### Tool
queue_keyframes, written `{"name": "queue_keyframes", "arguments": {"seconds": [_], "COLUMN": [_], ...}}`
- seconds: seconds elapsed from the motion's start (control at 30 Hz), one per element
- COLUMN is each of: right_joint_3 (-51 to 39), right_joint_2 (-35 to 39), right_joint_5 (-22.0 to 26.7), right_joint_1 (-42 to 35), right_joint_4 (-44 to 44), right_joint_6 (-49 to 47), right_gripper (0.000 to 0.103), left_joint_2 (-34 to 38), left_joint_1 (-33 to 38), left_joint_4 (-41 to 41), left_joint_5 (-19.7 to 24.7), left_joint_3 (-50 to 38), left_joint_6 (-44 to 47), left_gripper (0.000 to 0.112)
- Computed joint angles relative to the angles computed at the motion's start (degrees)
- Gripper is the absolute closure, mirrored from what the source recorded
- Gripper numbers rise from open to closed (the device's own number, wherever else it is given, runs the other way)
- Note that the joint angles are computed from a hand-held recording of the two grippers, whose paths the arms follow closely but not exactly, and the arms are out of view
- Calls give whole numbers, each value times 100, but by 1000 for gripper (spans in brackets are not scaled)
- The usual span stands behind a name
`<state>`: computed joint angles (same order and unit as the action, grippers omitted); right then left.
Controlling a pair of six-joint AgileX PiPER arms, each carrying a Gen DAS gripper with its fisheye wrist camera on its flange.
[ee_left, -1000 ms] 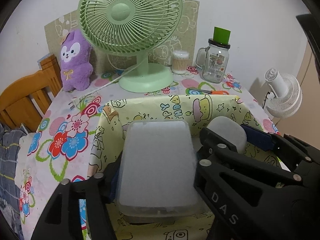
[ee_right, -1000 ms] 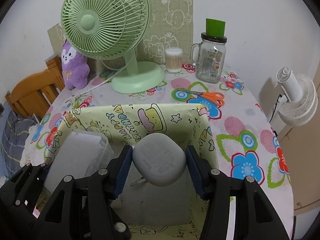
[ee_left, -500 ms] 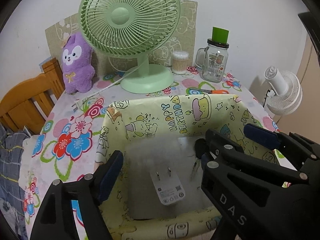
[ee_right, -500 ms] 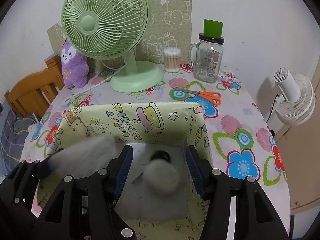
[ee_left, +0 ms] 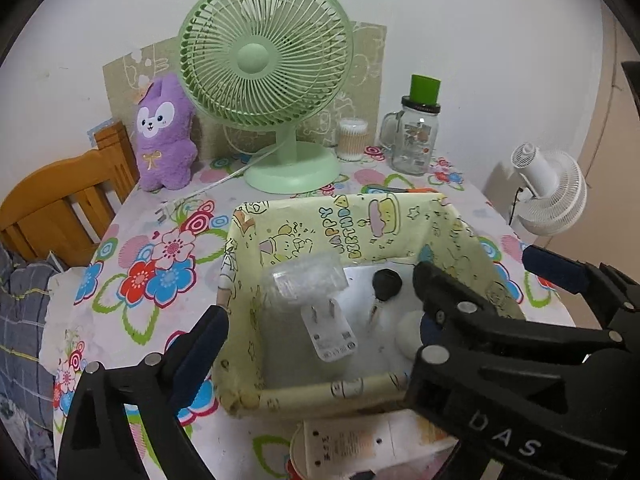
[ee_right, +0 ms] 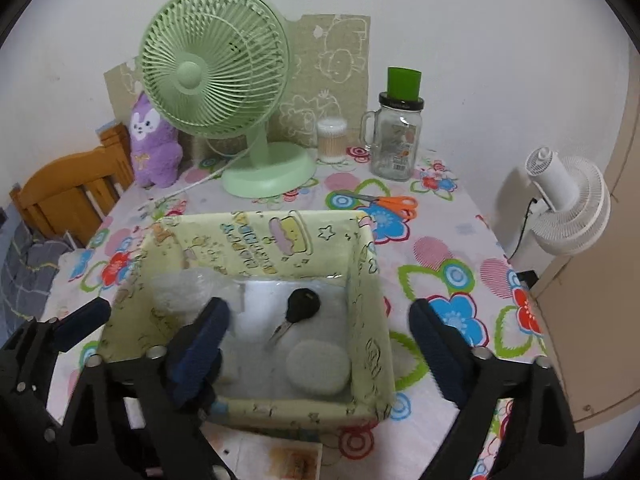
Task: Organize rigid objects
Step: 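Withdraw both tools from the box back toward the remaining items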
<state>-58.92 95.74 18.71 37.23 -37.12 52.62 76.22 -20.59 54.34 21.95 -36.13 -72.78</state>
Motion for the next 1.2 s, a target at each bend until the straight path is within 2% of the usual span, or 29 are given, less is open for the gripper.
{"name": "queue_keyframes", "arguments": {"seconds": [0.23,0.4,0.6,0.7,1.0,1.2], "right_joint_3": [314,540,791,880,1238,1516], "right_joint_2": [-364,-659,-975,-1121,-1643,-1977], "right_joint_5": [62,69,165,197,688,1041], "right_joint_1": [161,259,456,497,1028,1365], "right_joint_4": [-61,220,-50,229,-901,-1360], "right_joint_6": [57,-140,219,7,1185,1683], "right_gripper": [7,7,4,4,4,4], "left_joint_2": [-399,-698,-996,-1080,-1372,-1536], "left_joint_1": [-510,-801,-1252,-1578,-2385,-3034], "left_joint_4": [137,193,3,72,114,86], "left_joint_5": [547,852,1314,1652,2342,2838], "left_joint_3": [193,336,397,405,523,618], "left_joint_6": [-261,-424,-454,-615,-1090,-1470], "left_gripper": [12,12,12,12,12,12]}}
